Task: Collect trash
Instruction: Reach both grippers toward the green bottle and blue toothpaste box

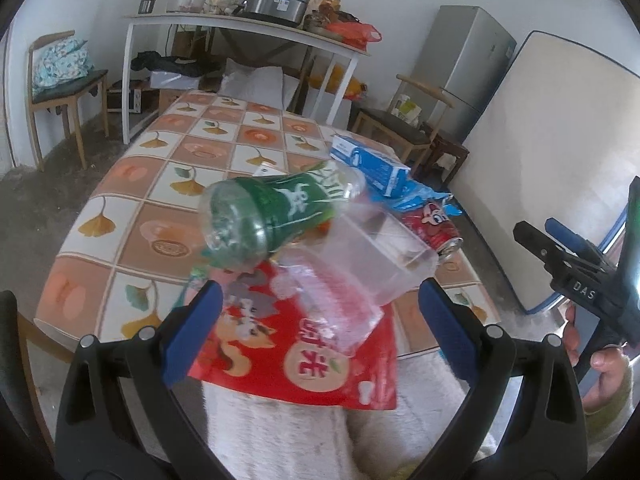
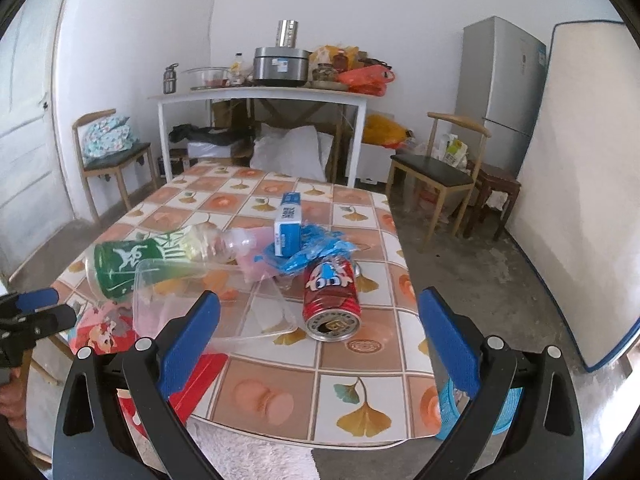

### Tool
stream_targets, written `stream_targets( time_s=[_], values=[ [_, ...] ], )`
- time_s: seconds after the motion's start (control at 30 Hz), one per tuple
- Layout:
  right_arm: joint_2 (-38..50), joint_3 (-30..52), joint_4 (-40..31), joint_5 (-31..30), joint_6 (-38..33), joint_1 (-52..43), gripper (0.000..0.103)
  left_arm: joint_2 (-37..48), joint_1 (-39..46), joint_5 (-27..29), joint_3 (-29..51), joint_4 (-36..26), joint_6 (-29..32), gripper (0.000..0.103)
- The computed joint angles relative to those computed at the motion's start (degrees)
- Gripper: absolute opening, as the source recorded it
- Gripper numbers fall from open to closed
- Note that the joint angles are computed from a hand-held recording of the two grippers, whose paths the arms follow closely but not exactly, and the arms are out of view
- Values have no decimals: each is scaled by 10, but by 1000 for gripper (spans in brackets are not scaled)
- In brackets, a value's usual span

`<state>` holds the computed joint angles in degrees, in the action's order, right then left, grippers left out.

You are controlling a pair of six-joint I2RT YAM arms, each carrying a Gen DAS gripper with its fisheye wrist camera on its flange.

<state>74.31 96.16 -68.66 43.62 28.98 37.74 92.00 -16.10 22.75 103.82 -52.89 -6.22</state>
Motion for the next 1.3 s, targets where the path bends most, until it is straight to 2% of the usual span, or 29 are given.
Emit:
stream_targets(
  time_s=[0.2,0.3,0.5,0.83,1.13,1.3],
  values=[
    [-51,-67,49,-16,-32,16,96,-31,24,4,-46,16,36,94],
    [-68,-93,57,-56,-33,8,96,-44,39,11,-70,16,52,94],
    [-54,-82,59,-96,-36,4,96,-61,64,10,-106,45,49,94],
    [-31,-78,68,-140,-24,17,96,-48,65,74,-108,75,54,94],
    [-65,-103,81,-234,-4,-101,96,-50,33,86,-131,108,55,94],
    [-67,-109,89,-251,-12,-135,96,-33,16,90,-114,115,59,94]
  ],
)
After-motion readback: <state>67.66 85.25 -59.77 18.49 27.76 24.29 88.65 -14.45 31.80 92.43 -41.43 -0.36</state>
